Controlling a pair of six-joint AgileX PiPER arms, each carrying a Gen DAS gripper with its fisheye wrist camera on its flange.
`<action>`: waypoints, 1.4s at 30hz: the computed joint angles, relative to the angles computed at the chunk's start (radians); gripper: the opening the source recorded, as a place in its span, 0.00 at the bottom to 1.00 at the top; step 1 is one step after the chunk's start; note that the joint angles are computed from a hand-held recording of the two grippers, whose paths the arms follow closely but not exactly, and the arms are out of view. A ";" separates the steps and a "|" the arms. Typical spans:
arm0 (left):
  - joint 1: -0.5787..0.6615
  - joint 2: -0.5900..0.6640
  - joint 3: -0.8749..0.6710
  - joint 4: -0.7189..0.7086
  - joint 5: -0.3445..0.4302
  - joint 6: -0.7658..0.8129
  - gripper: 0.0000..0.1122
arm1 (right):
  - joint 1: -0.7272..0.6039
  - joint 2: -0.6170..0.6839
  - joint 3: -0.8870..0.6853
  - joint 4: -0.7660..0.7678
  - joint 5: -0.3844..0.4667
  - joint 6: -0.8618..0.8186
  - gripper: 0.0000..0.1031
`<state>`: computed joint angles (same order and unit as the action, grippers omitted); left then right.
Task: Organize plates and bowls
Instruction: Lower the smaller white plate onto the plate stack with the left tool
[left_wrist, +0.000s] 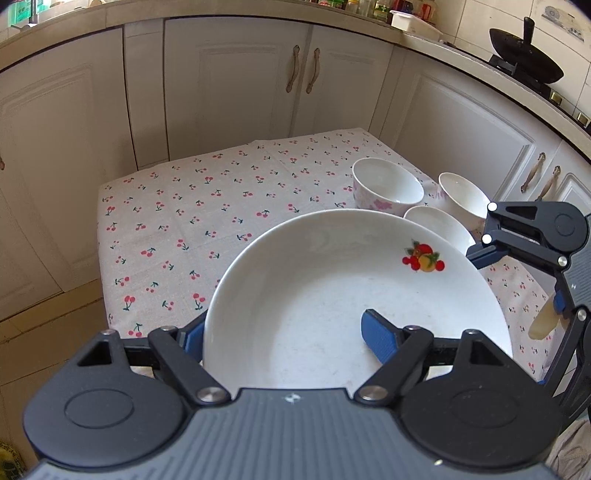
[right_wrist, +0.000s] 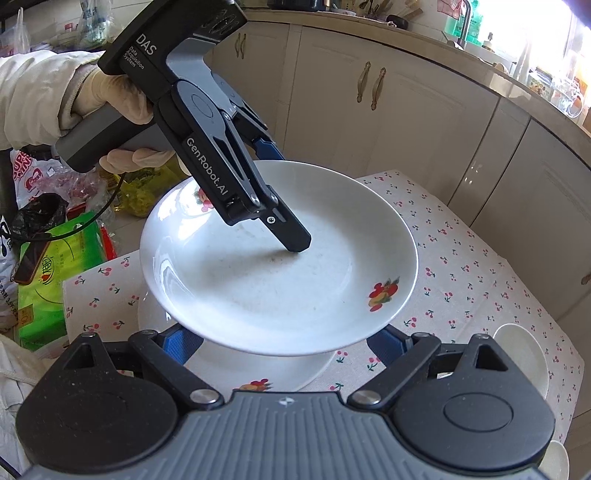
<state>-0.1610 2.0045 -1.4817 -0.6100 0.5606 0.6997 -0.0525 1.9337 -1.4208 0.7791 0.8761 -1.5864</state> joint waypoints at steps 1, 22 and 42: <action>-0.002 -0.006 0.015 -0.010 -0.005 0.008 0.73 | -0.001 -0.013 0.020 0.001 -0.002 0.001 0.94; -0.027 0.020 0.160 -0.147 -0.059 0.138 0.73 | -0.013 -0.071 0.225 -0.005 -0.075 -0.014 0.94; -0.033 0.058 0.062 0.044 0.035 -0.012 0.75 | -0.004 -0.081 0.249 -0.003 -0.105 -0.031 0.94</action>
